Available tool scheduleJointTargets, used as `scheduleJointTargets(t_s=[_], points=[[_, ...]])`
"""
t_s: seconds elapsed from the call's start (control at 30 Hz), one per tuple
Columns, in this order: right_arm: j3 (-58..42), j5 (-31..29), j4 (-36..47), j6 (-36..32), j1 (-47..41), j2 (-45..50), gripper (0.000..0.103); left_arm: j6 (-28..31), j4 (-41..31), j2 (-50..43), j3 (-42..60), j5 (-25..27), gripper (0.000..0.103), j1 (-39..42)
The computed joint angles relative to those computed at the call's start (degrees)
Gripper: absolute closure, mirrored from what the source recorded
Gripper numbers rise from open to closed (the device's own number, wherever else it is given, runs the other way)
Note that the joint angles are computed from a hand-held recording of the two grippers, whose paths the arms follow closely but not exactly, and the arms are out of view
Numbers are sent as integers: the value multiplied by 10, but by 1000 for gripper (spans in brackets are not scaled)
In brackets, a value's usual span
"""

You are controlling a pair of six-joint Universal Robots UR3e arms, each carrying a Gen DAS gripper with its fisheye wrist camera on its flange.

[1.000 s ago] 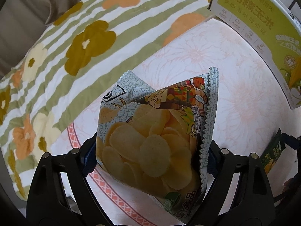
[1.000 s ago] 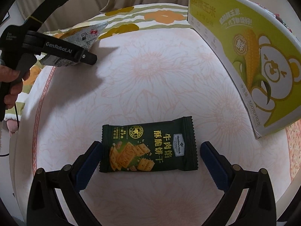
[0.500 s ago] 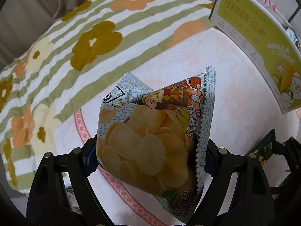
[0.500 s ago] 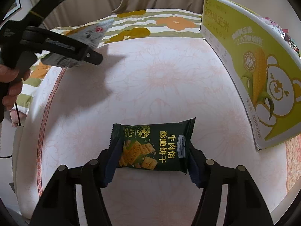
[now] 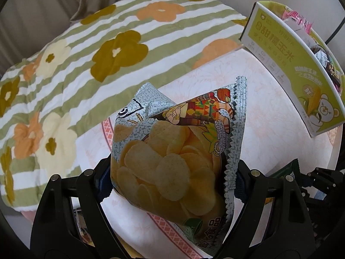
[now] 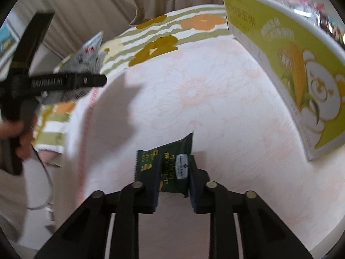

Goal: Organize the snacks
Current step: 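Grasp the dark green cracker packet with the right tool, then carry the chip bag and cracker packet over the green box with both tools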

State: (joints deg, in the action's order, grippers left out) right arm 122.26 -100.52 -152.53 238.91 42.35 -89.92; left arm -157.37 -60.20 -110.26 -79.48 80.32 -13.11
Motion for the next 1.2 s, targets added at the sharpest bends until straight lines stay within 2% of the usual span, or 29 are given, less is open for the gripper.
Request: scheduleJointTargets(t_s=[0.07,0.3,0.4,0.67,0.8,0.97,1.07,1.2], points=[[17,21,-33,-5,-12,-6,88,0,0,8,-8,-2,19,2],[22,39,-46,-9,-16,-8,88,3,0,21,-20,-4,19,6],[48,68,-91,-9,-34,-28,93,2,3,33,-31,-6,19,9],[26,49,-56,-36,-34,-73,95,-15,-12,65,-28,-10,19,7],[6,31,-18,-50,-36,-106,95,-21,-29,78,-10,-13,19,1],[-44,-16,83,-68,-45,-182,95,-28,-73,78,48,-25,20,-13],[-80,-38,148,-104,-66,-229,95,-41,-97,65,106,-25,20,-34],[-110,-20,229,-172,-140,-310,95,-76,-136,27,219,-19,20,-75]])
